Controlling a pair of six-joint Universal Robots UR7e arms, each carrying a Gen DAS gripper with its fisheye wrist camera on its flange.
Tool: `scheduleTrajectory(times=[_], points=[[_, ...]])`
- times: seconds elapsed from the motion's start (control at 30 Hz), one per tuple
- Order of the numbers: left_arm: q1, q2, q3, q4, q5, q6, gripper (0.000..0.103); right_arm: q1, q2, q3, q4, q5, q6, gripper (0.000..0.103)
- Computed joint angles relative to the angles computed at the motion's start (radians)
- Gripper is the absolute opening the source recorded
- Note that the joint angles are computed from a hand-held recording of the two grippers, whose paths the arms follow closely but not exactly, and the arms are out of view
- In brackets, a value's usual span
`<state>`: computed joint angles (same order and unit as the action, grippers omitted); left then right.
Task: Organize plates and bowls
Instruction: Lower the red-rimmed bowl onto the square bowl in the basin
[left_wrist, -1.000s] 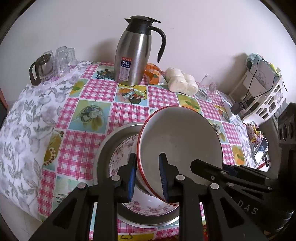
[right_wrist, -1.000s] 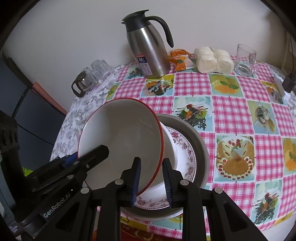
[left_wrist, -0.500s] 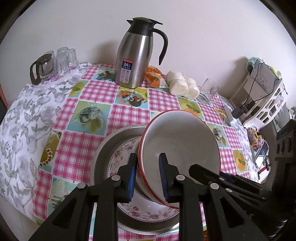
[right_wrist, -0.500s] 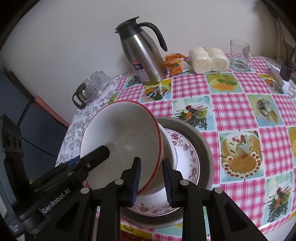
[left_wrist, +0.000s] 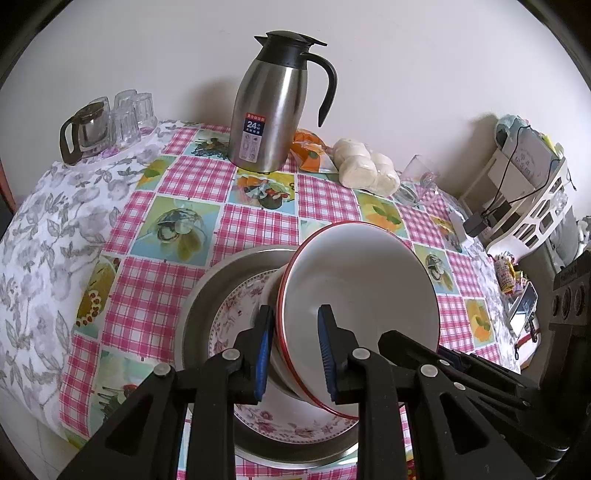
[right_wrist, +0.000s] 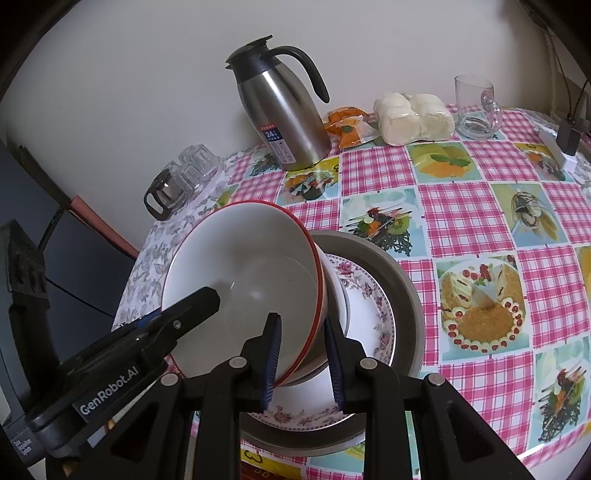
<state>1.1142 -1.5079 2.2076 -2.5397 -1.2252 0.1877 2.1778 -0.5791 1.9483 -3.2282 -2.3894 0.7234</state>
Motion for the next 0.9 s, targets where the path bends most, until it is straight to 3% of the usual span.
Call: scheduleTrajectory(times=[0.27, 0.9], points=[[0.011, -0.001, -0.004, -0.004, -0.016, -0.016, 0.024, 0.007, 0.0, -0.007, 0.028, -0.018, 0.01, 0.03], [0.012, -0.011, 0.002, -0.028, -0.023, -0.038, 0.024, -0.003, -0.008, 0.03, -0.072, -0.015, 0.002, 0.029]])
